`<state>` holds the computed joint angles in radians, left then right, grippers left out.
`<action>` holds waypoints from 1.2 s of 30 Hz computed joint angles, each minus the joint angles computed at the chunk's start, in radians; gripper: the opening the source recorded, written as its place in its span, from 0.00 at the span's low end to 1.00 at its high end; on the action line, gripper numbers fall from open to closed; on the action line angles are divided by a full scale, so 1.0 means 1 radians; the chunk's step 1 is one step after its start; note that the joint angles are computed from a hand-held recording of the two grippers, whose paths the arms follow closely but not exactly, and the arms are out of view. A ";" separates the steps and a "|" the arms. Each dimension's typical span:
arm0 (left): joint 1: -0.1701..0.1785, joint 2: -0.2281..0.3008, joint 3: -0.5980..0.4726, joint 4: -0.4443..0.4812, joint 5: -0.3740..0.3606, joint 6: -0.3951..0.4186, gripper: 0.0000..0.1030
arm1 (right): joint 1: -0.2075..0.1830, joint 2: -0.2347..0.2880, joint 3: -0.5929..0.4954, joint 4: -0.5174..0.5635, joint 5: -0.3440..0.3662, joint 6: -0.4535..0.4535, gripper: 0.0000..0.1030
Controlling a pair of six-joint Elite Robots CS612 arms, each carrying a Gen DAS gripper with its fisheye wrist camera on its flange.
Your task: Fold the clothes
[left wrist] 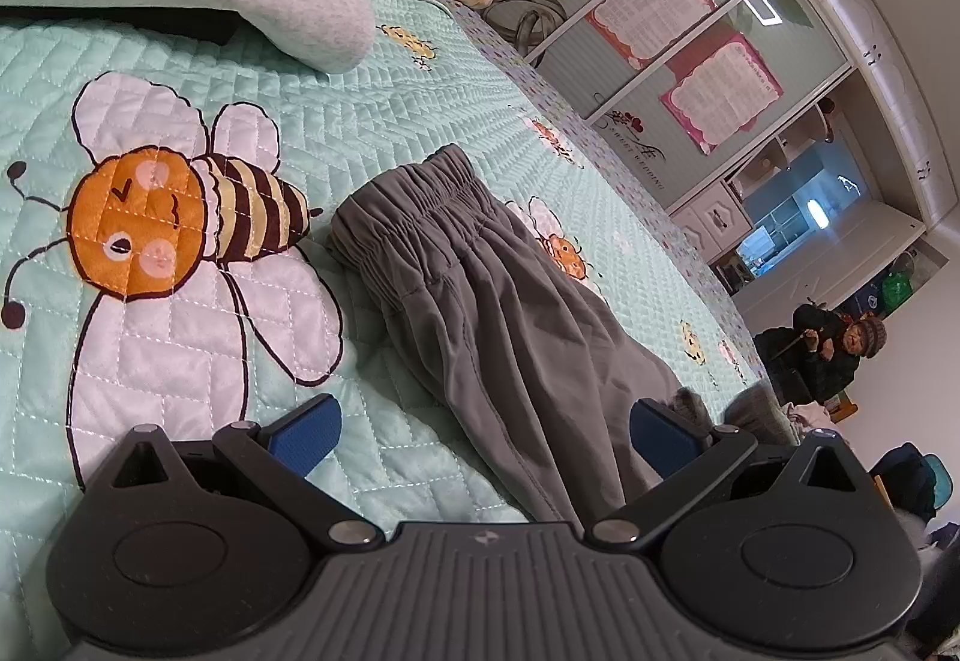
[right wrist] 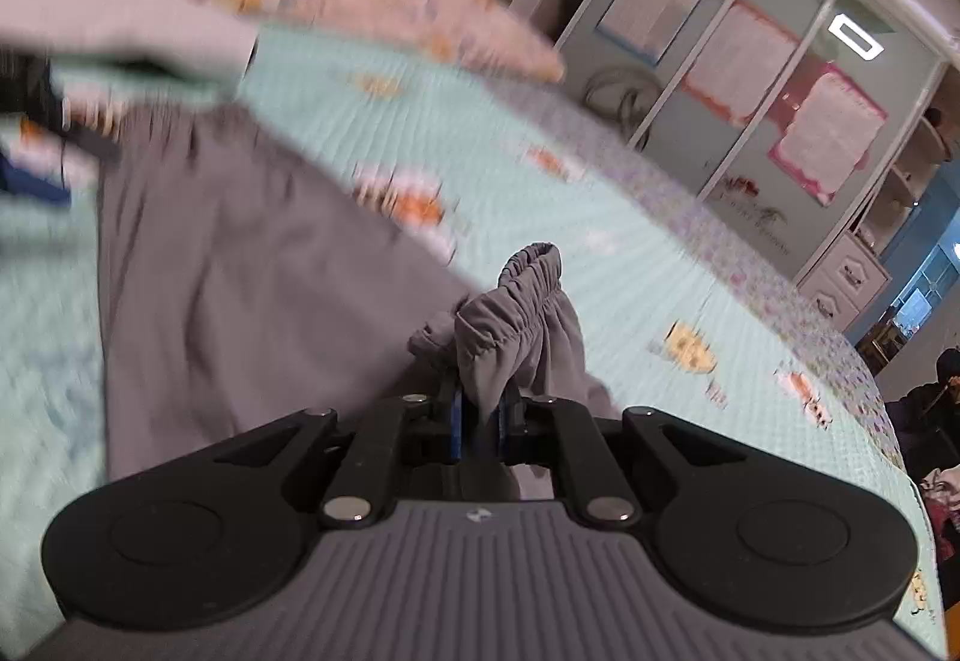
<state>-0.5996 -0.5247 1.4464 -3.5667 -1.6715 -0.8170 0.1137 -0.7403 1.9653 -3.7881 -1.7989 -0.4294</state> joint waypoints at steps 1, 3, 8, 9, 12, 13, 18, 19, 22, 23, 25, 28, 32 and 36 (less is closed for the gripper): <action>0.000 0.000 0.001 -0.001 -0.001 0.001 0.99 | 0.000 0.009 -0.010 0.032 -0.003 0.008 0.13; 0.001 0.000 0.001 -0.003 -0.005 0.000 0.99 | 0.008 0.030 -0.024 0.063 -0.021 0.013 0.15; 0.000 0.000 -0.001 0.005 0.003 0.002 0.99 | 0.035 0.052 -0.021 -0.020 -0.085 -0.048 0.65; 0.000 0.000 -0.001 0.005 0.003 0.002 0.99 | 0.038 0.053 -0.018 -0.041 -0.093 -0.058 0.69; 0.001 0.002 -0.002 -0.001 -0.003 -0.003 0.99 | 0.023 0.020 0.021 -0.080 -0.035 -0.011 0.71; 0.002 0.002 -0.002 -0.002 -0.004 -0.004 0.99 | 0.015 0.009 0.038 -0.109 -0.006 0.014 0.71; 0.003 0.003 -0.003 0.000 -0.004 0.003 0.99 | -0.058 -0.031 0.098 -0.227 0.093 0.186 0.69; 0.003 0.003 -0.002 -0.001 -0.003 0.004 0.99 | -0.077 -0.036 0.101 -0.224 0.090 0.217 0.68; 0.000 0.001 -0.002 0.005 0.004 0.012 0.99 | -0.156 -0.059 0.105 -0.114 0.157 0.368 0.60; 0.000 0.001 -0.002 0.008 0.007 0.015 0.99 | -0.185 -0.066 0.103 -0.068 0.193 0.417 0.60; -0.003 -0.001 -0.001 0.013 0.013 0.022 0.99 | -0.246 -0.064 0.081 0.029 0.293 0.491 0.58; -0.004 -0.002 -0.003 0.022 0.018 0.028 0.99 | -0.310 -0.044 0.028 0.123 0.372 0.578 0.54; -0.007 -0.003 -0.007 0.036 0.025 0.044 0.99 | -0.368 -0.009 -0.016 0.057 0.451 0.744 0.54; -0.007 -0.002 -0.008 0.036 0.026 0.048 0.99 | -0.408 0.010 0.025 -0.123 0.596 0.922 0.54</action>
<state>-0.6064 -0.5270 1.4379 -3.5307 -1.6459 -0.7692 -0.2943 -0.7307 1.9907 -3.9106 -1.2027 0.4928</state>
